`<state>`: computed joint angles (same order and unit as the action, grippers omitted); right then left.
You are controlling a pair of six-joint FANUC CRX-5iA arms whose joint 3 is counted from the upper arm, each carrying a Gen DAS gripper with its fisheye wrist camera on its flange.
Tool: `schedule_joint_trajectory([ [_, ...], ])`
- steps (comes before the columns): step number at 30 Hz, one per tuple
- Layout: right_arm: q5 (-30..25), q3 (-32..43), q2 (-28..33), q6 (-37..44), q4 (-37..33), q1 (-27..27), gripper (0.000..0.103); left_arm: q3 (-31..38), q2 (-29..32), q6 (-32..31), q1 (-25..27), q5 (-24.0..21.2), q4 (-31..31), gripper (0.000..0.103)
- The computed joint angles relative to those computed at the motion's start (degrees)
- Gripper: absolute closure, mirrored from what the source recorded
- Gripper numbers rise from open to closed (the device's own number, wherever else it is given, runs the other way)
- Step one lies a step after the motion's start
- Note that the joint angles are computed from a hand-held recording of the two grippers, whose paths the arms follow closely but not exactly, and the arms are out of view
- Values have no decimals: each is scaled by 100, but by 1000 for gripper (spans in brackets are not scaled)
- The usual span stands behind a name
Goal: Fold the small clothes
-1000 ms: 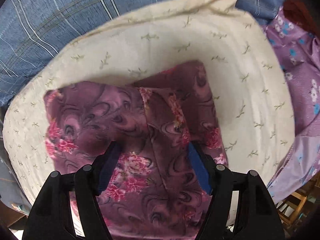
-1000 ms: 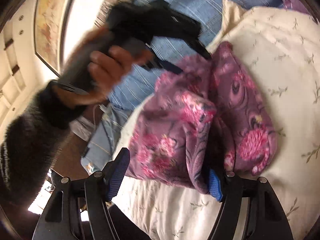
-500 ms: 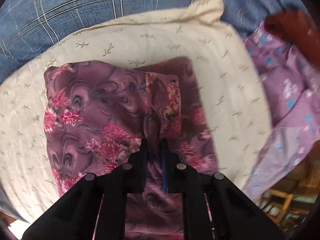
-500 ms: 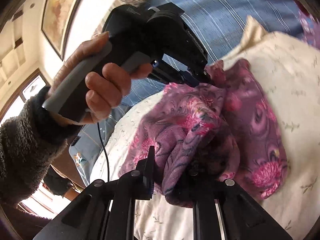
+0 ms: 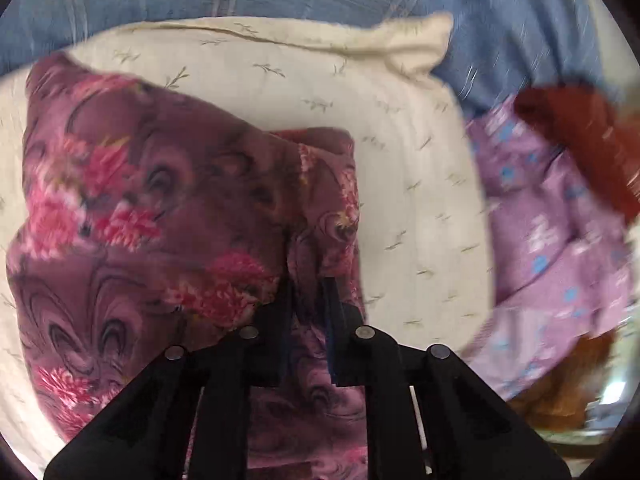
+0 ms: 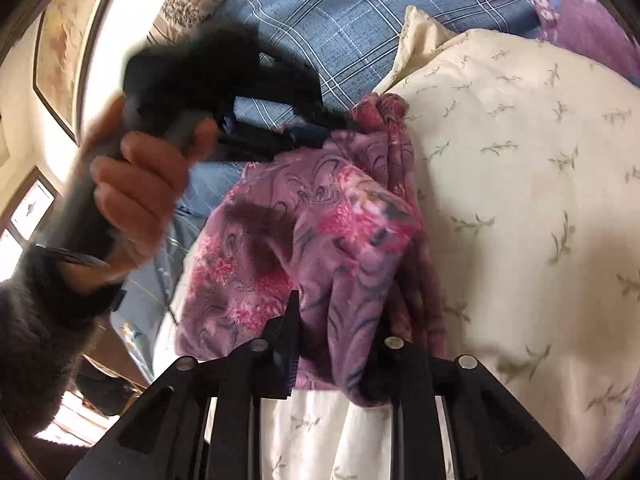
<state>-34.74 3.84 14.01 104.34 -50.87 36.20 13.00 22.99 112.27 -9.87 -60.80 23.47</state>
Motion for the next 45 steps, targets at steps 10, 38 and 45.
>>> schedule_joint_trajectory([
  [10,718,72,-435,-627,555,-182,41,-1226,-1706,-151,720,686,-843,29],
  [38,-993,2533,1738,-3138,3963,598,79,-1126,-1481,682,162,558,-2212,29],
  [45,-838,1755,1094,-3244,3786,590,62,-1271,-1827,907,-3,385,-2410,29],
])
